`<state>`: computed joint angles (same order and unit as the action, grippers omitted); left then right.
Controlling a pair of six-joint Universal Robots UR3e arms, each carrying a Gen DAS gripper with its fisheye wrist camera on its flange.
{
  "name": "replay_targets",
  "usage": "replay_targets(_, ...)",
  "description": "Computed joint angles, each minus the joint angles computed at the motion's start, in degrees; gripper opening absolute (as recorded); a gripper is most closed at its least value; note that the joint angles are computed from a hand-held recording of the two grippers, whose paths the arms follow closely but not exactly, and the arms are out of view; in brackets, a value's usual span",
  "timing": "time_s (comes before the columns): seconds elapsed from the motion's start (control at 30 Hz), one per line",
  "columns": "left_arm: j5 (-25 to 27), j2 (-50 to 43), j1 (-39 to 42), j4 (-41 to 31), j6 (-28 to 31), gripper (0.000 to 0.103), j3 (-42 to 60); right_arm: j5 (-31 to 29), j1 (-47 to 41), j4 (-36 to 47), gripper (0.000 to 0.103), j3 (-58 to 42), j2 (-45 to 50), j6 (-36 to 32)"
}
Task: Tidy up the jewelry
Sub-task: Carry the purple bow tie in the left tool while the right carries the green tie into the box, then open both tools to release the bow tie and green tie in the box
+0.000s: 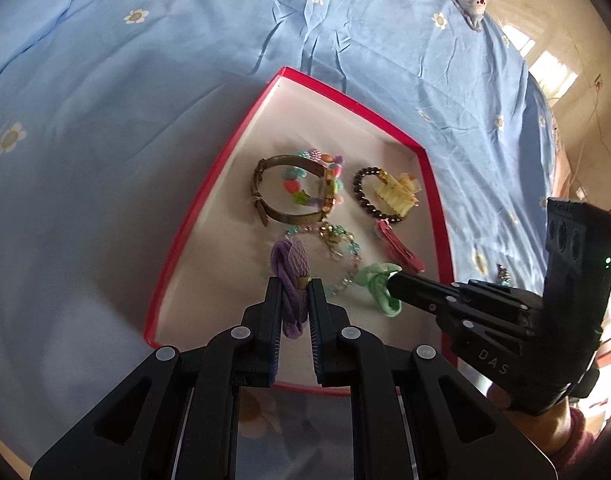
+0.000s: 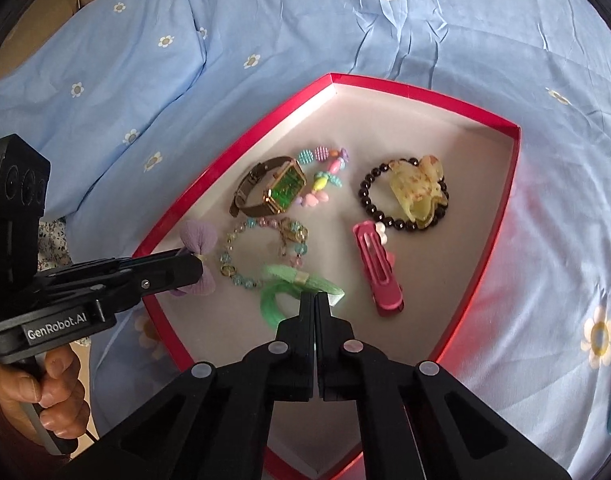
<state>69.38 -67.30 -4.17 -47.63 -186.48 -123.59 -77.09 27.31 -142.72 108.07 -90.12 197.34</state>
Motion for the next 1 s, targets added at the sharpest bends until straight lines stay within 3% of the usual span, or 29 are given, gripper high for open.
replay_targets(0.43,1.46,-3.34,0.50,0.68,0.92,0.014,0.22,-0.25,0.83,-0.63,0.001,-2.91,4.24,-0.22)
replay_targets(0.53,2.10,-3.25,0.18,0.59,0.78,0.016,0.36,0.46,0.18,-1.29,0.006,-2.05,3.62,0.50)
replay_targets(0.67,3.33,-3.51,-0.71,0.66,0.19,0.027,0.73,1.67,-0.38,-1.88,0.007,-0.67,2.39,0.87)
replay_targets(0.77,4.40,-3.03,-1.49,0.44,-0.25,0.029,1.02,1.99,-0.53,-1.76,0.008,0.20,1.07,1.03)
replay_targets(0.83,4.92,-2.76,-2.04,0.02,-0.67,0.033,1.47,2.19,-0.86,-1.65,0.011,0.97,-0.21,1.08)
replay_targets(0.9,5.35,-1.90,-2.44,-0.53,-1.05,0.036,1.64,2.57,-1.28,-1.55,0.027,1.83,-1.63,1.05)
replay_targets(1.0,5.94,-0.76,-3.08,-1.30,-1.56,0.043,2.02,2.74,-2.18,-1.27,0.034,4.04,-5.16,0.93)
